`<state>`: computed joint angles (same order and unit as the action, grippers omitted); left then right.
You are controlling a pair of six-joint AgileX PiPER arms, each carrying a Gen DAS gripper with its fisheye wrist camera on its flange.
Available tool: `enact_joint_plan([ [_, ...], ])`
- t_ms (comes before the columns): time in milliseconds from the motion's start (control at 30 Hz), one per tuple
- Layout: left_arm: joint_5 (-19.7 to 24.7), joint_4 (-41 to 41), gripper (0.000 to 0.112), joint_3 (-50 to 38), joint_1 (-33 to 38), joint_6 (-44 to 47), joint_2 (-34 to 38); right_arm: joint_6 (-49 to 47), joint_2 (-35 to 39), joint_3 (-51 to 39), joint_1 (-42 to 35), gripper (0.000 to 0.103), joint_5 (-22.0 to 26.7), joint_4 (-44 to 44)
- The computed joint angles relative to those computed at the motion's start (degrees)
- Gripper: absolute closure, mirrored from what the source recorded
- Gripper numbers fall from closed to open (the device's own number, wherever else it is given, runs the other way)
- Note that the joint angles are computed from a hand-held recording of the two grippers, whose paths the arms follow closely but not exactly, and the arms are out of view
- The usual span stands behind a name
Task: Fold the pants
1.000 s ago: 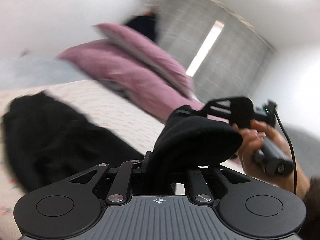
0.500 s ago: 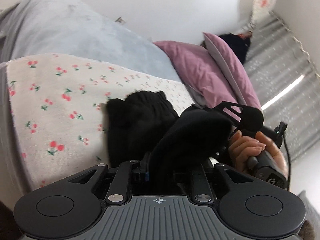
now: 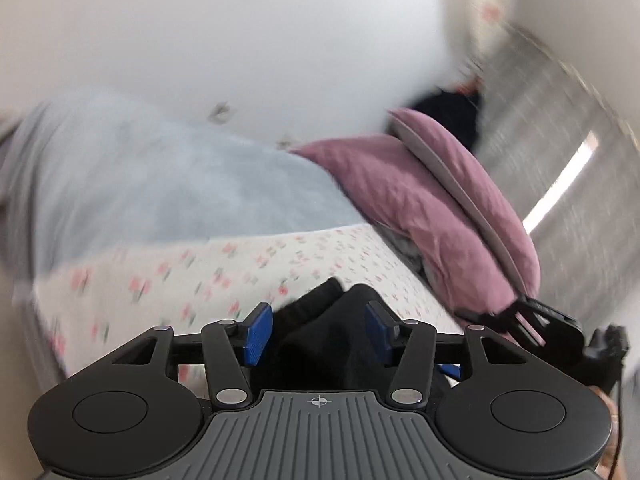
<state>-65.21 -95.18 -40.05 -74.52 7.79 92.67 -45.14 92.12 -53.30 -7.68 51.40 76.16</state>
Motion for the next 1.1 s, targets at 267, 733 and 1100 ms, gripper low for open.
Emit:
enact_joint_plan([
  [267,29.64,8.7,0.065,-0.46,19.31,24.81,-8.02,-19.87,-10.15,13.09,-13.65,0.027,-0.08,-2.44],
  [733,35.69,14.94,0.106,-4.74,24.72,24.36,-4.33,-34.18,-9.03,24.43,-19.23,0.026,-1.3,2.53],
  [1100,51.2,23.94,0.069,1.72,38.53,15.79,-8.59,-39.06,-7.69,25.88,-22.97,0.026,4.54,2.63],
])
